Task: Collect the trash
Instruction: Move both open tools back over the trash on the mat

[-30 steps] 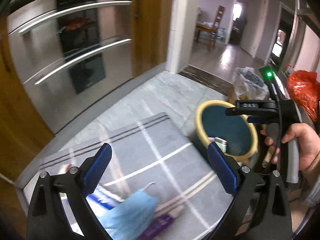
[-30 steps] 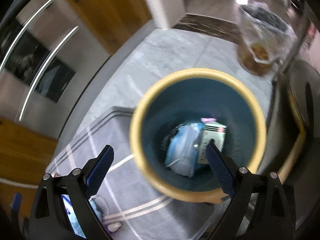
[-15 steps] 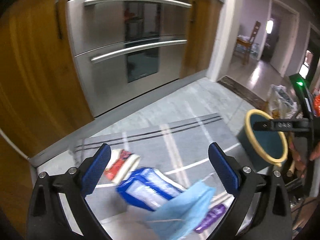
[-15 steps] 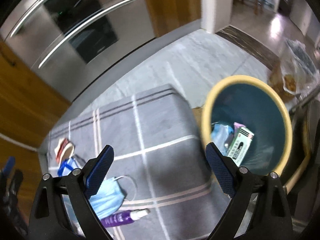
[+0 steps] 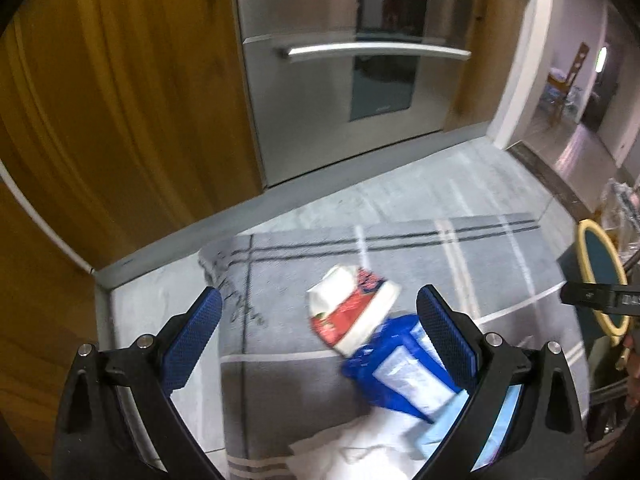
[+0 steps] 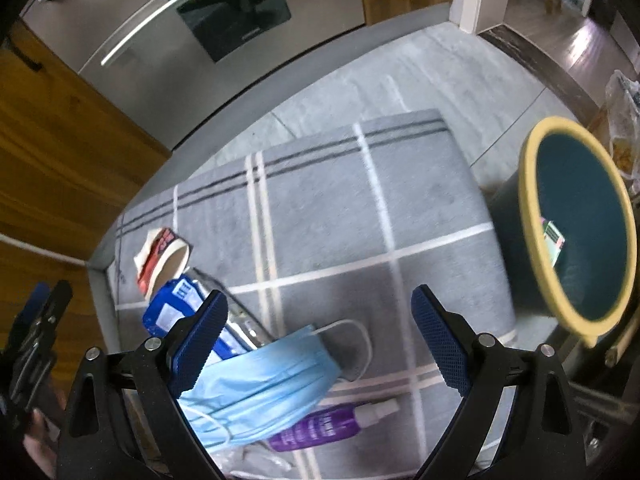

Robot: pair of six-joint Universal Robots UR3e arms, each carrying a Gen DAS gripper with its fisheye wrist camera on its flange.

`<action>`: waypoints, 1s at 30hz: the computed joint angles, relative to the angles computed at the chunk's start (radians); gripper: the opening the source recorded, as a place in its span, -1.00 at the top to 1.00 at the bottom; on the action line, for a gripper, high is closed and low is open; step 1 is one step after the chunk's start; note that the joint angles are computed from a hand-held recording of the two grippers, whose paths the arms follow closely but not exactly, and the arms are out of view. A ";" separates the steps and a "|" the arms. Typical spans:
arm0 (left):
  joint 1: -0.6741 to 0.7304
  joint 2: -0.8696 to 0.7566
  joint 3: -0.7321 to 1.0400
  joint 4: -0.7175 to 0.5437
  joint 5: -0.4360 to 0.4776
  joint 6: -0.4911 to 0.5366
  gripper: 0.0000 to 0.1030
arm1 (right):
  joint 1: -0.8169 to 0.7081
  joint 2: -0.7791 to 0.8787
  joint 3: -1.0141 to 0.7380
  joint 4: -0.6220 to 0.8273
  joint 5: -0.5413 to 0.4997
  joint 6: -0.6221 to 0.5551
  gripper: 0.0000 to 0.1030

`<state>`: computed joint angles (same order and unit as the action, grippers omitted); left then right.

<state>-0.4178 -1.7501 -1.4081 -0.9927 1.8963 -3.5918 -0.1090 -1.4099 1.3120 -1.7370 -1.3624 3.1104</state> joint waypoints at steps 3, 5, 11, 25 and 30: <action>0.027 0.002 -0.046 0.006 -0.022 -0.006 -0.87 | 0.016 -0.006 0.025 -0.013 -0.020 0.040 -0.80; 0.042 -0.011 -0.065 0.017 -0.048 -0.008 -0.87 | 0.007 -0.029 0.074 -0.026 -0.016 0.084 -0.80; 0.030 -0.125 -0.012 0.054 -0.069 0.036 -0.87 | 0.019 -0.017 0.094 -0.012 -0.049 0.068 -0.80; 0.040 -0.273 0.051 0.102 -0.086 0.067 -0.84 | 0.010 0.049 0.079 0.014 -0.148 -0.047 -0.42; 0.049 -0.298 0.074 0.096 -0.131 0.067 -0.72 | 0.007 0.074 0.070 0.070 -0.134 -0.095 -0.15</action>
<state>-0.3683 -2.0478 -1.3338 -0.8970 1.7648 -3.5244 -0.1020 -1.3358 1.3816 -1.6674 -1.4964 3.0153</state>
